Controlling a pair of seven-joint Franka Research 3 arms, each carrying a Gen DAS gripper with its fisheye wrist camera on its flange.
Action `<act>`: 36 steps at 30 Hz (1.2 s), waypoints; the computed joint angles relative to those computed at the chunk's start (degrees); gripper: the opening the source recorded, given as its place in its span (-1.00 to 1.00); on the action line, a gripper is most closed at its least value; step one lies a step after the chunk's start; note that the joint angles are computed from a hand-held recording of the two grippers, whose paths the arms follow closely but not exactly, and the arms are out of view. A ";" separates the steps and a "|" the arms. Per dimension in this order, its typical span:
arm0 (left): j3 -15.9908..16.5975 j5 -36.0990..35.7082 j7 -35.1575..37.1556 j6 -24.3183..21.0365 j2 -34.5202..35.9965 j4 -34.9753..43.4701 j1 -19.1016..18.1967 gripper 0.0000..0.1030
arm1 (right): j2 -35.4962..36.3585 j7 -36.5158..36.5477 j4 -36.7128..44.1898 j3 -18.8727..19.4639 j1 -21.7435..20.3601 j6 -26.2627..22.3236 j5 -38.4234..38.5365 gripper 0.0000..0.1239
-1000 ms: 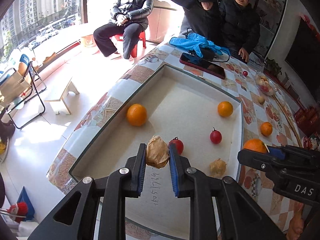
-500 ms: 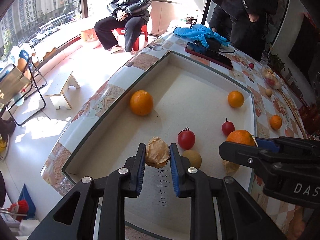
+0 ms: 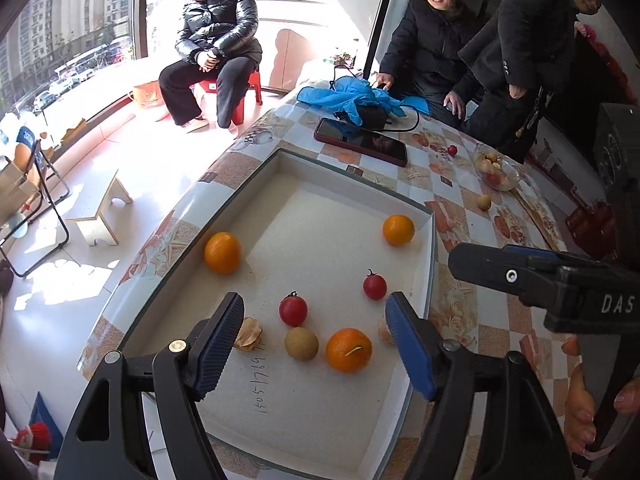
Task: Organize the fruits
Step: 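Release the orange into the tray with the right tool while the left tool releases the papery fruit, then move the left tool to an orange while the right tool approaches a brown round fruit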
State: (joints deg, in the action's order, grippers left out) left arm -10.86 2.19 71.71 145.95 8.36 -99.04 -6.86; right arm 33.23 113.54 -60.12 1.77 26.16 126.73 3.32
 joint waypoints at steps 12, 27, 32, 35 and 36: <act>-3.94 -7.70 7.29 -3.53 7.64 16.80 -3.30 0.56 | -8.67 8.74 -8.99 -5.00 -5.34 0.59 -7.88 0.66; -1.58 4.65 1.50 -17.01 29.73 41.78 -13.39 0.60 | 4.31 8.32 -0.70 -6.06 -10.85 0.07 -7.35 0.56; -0.59 6.36 1.28 -18.90 35.22 49.21 -14.97 0.60 | 12.06 6.53 9.20 -6.57 -11.27 -1.68 -6.98 0.43; -0.23 6.59 1.95 -20.80 39.44 55.84 -16.10 0.60 | 14.46 6.15 12.52 -8.16 -10.18 -1.74 -9.15 -0.02; -0.15 6.51 2.41 -21.76 41.01 58.42 -16.57 0.60 | 14.99 5.41 13.38 -8.49 -9.86 -1.96 -9.99 -0.30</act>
